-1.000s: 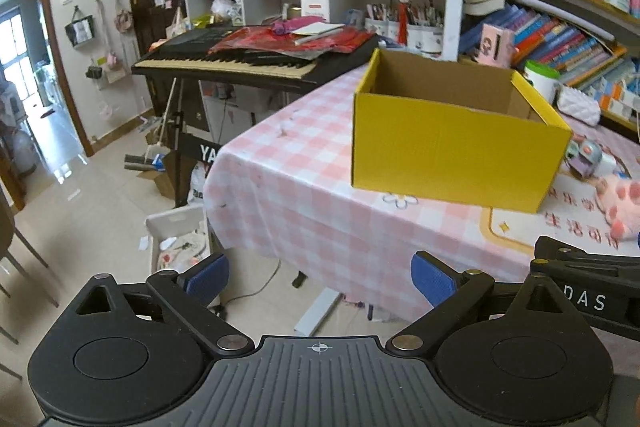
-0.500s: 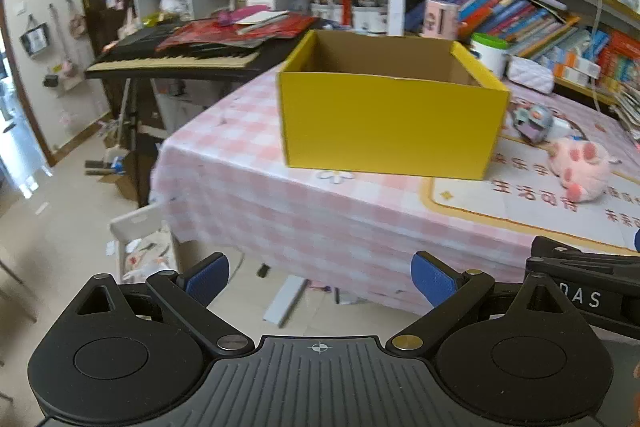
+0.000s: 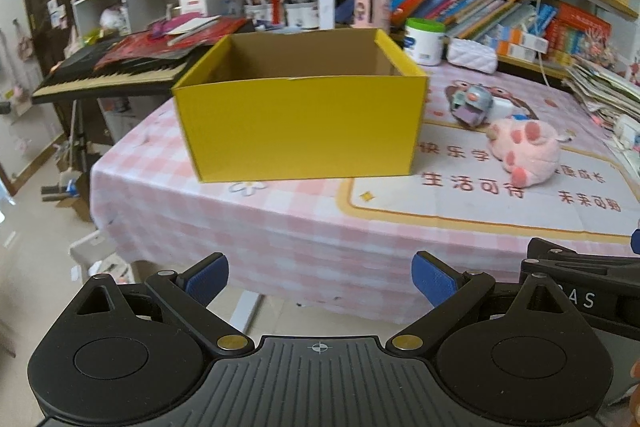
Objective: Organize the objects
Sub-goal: 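Withdraw both tools from the box back toward the table, then reach the right tool to the pink plush pig and close on it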
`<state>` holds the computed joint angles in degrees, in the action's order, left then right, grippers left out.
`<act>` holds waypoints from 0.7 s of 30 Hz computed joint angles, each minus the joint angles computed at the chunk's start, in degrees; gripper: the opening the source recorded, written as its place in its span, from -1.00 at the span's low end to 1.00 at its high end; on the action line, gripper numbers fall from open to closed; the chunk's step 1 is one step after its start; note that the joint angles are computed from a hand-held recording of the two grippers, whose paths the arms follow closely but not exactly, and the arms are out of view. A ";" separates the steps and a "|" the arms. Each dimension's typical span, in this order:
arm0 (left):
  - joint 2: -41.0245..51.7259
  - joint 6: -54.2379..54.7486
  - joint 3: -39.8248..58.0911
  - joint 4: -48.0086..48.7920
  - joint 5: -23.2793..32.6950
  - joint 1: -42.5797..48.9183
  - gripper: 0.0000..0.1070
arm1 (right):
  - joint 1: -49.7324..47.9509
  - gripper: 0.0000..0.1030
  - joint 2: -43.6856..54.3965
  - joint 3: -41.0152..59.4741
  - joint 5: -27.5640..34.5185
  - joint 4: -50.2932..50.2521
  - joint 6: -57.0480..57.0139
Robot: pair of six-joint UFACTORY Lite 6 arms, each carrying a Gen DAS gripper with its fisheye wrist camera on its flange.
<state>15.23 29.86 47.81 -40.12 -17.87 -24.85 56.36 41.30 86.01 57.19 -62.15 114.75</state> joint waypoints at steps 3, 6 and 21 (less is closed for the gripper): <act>2.29 2.49 3.07 -3.16 0.36 -1.91 0.86 | -1.33 1.00 -1.85 -2.73 -0.55 -0.58 0.75; 4.75 6.34 6.54 -7.14 0.91 -3.35 0.86 | -3.16 1.00 -3.85 -5.96 -1.94 -1.57 1.70; 20.59 37.65 29.86 -42.77 1.38 -9.07 0.87 | -16.72 1.00 -9.41 -13.36 -11.74 -9.24 -2.01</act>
